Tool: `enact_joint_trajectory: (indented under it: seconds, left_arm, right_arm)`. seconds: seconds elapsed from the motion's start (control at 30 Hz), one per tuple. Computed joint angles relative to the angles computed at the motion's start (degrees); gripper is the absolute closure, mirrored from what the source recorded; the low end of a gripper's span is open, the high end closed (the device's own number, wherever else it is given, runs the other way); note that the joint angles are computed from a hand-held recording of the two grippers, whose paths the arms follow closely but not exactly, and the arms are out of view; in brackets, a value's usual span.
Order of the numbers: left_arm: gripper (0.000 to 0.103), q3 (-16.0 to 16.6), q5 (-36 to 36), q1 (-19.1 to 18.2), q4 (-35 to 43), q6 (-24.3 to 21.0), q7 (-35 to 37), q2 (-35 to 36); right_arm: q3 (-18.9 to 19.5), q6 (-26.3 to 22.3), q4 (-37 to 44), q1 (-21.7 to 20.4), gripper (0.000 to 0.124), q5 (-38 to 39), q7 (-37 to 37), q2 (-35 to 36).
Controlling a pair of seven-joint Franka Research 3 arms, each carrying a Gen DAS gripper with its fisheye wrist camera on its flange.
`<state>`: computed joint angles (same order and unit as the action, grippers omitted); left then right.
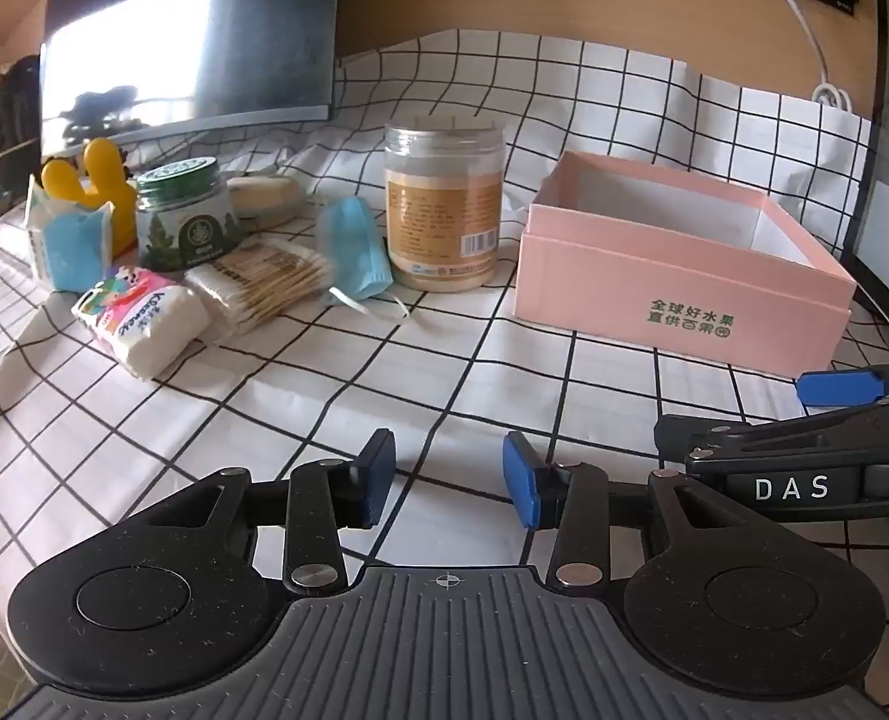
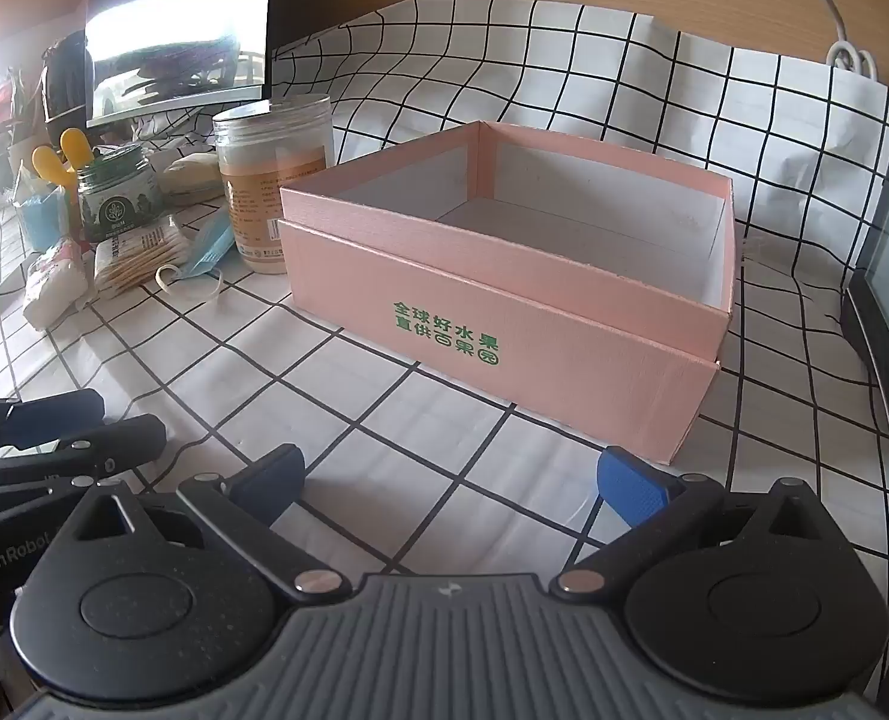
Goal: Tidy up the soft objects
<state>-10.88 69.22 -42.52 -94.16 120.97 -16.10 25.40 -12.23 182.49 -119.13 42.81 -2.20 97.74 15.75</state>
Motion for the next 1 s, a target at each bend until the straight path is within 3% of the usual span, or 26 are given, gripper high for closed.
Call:
enact_joint_trajectory:
  seconds: [1.0]
  left_arm:
    - [0.058, 0.05, 0.0, -0.14, 0.16, -0.38, 0.38, 0.12]
  right_arm:
    - [-0.05, 0.0, -0.04, 0.07, 0.021, 0.18, -0.16, -0.03]
